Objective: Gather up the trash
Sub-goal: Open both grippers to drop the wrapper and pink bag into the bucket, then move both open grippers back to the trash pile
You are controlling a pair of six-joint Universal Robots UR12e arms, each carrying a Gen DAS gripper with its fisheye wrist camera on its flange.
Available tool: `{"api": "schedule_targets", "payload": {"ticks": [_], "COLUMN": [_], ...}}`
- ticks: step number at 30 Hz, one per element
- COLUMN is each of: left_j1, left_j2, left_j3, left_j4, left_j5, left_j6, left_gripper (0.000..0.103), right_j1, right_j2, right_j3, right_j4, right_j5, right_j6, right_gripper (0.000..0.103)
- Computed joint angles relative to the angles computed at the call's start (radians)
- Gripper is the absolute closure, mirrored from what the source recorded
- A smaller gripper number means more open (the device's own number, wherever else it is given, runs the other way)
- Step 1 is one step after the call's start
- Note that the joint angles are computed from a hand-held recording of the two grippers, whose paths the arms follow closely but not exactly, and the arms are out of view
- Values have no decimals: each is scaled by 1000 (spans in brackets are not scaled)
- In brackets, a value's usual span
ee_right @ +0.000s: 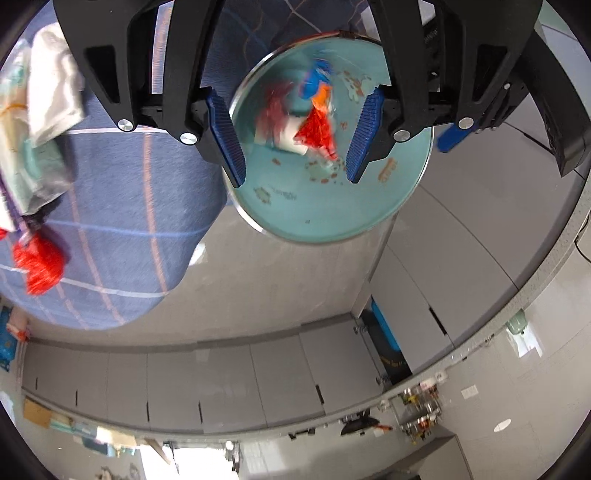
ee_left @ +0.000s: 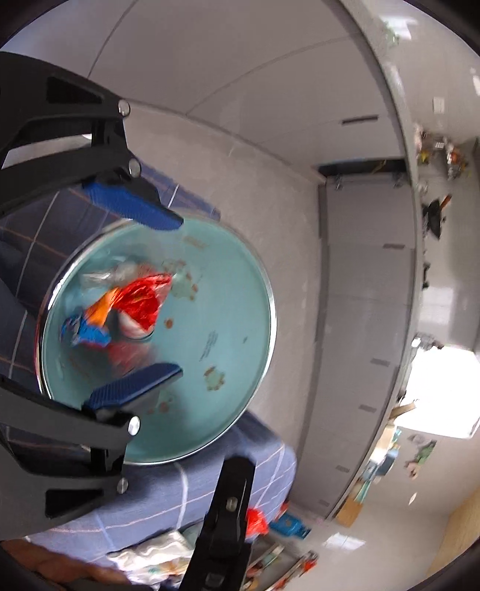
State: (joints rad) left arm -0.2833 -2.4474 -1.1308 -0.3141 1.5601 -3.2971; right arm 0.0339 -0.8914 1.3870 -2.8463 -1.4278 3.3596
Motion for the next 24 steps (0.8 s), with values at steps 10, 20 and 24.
{"api": "schedule_targets", "payload": {"ticks": [10,20,24], "left_j1": [-16,-56,-74], "left_j2": [38,62,68], "left_j3": [-43,-59,-57], "left_j4": [64,98,94], "left_j5": [29,55,64], "left_j6": [-35,18,50], "left_gripper": [11,6,6], "right_j1": [-9,-35,-44], "right_j2": [-72,-137,-160], "right_j3": [112,222,264], "right_j4": [-129,-245,-292], "right_j5": [-75,-141,-197], "right_j6": [-7,30,40], "right_gripper": [43,29,24]}}
